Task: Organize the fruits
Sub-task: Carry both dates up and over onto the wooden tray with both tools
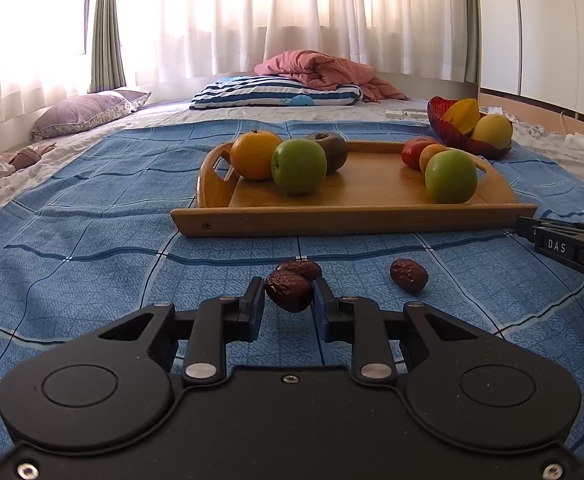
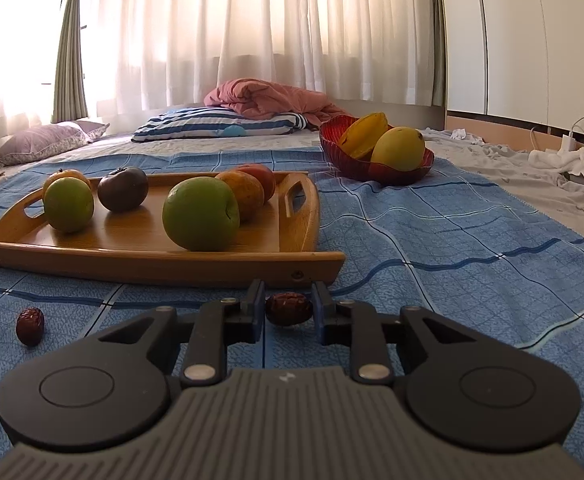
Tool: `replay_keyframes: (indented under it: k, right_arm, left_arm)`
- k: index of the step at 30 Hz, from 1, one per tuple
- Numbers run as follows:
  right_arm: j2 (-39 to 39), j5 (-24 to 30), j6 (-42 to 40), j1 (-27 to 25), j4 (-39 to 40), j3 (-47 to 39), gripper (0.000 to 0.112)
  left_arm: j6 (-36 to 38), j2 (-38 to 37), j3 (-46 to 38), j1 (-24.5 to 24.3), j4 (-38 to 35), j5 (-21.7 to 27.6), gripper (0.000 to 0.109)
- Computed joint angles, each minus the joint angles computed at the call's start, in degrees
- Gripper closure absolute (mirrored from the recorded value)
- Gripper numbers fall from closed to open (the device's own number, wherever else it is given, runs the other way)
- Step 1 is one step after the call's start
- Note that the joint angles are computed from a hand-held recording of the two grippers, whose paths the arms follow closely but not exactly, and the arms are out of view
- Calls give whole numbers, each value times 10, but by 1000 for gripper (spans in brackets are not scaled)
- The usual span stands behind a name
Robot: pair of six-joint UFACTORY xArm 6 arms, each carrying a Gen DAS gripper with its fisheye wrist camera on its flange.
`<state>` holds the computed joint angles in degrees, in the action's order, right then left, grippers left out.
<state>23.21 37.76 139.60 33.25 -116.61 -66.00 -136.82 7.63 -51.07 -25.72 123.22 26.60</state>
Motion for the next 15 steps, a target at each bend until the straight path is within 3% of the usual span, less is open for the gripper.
replay_keyframes:
  k: [15]
  right_arm:
    - [-36,-15,23,8,-66,4,84]
  left_arm:
    - [53,-6,-47,10,-13,-2,84]
